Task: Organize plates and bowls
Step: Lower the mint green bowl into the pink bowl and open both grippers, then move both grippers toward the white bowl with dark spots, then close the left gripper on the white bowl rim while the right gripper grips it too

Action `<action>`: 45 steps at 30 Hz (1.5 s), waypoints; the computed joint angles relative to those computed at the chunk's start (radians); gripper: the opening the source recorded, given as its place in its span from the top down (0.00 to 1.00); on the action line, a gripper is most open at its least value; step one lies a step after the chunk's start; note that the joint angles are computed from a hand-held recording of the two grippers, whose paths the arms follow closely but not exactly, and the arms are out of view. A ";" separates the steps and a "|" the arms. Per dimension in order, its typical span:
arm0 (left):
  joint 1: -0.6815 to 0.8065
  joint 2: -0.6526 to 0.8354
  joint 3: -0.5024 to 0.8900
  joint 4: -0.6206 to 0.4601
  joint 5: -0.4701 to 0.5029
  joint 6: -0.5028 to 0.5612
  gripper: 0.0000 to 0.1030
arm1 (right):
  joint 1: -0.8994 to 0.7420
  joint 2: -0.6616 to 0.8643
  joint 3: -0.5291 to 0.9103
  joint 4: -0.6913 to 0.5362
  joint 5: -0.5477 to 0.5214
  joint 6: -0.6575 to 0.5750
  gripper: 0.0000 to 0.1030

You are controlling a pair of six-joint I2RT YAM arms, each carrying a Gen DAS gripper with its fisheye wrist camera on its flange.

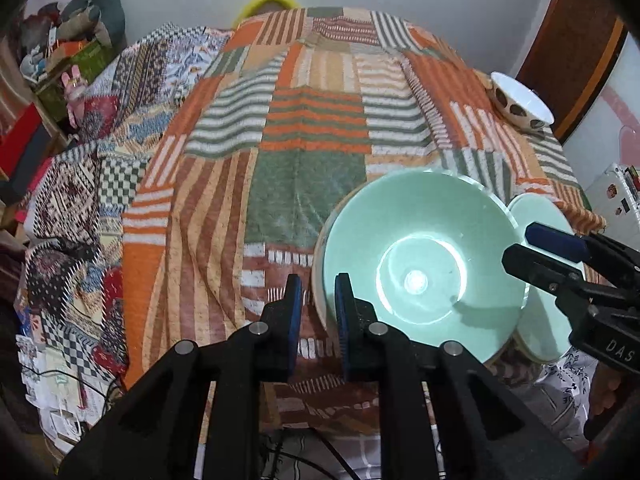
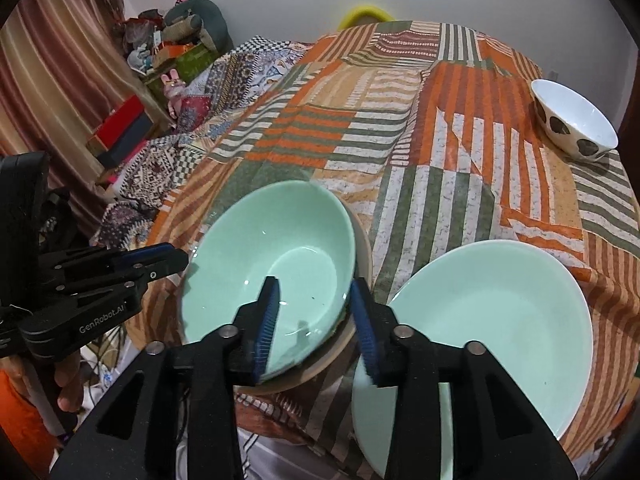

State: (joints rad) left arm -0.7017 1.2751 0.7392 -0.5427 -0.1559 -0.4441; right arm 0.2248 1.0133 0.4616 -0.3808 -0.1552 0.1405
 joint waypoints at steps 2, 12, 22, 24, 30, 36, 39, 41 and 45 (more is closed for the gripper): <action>-0.012 -0.012 0.033 -0.024 -0.003 0.002 0.85 | -0.004 -0.050 -0.009 -0.005 0.021 -0.018 0.51; -0.175 -0.008 0.266 -0.052 -0.120 -0.019 0.46 | -0.386 -0.142 0.060 -0.122 -0.187 -0.217 0.51; -0.243 0.231 0.530 0.035 -0.125 -0.011 0.16 | -0.872 0.011 0.224 -0.118 -0.365 -0.426 0.51; -0.233 0.299 0.589 0.043 -0.105 -0.004 0.16 | -0.919 0.089 0.264 -0.082 -0.377 -0.429 0.51; -0.192 0.520 0.775 0.033 -0.061 0.024 0.16 | -0.982 0.346 0.415 -0.007 -0.395 -0.408 0.51; -0.135 0.700 0.926 -0.001 0.022 0.028 0.16 | -0.953 0.607 0.591 0.036 -0.352 -0.351 0.54; -0.121 0.762 0.974 -0.003 0.034 0.042 0.16 | -0.926 0.712 0.668 0.035 -0.328 -0.335 0.65; -0.115 0.800 1.008 -0.008 0.040 0.054 0.16 | -0.906 0.779 0.720 0.033 -0.309 -0.327 0.66; -0.111 0.865 1.078 -0.023 0.048 0.073 0.16 | -0.887 0.888 0.815 -0.001 -0.298 -0.317 0.80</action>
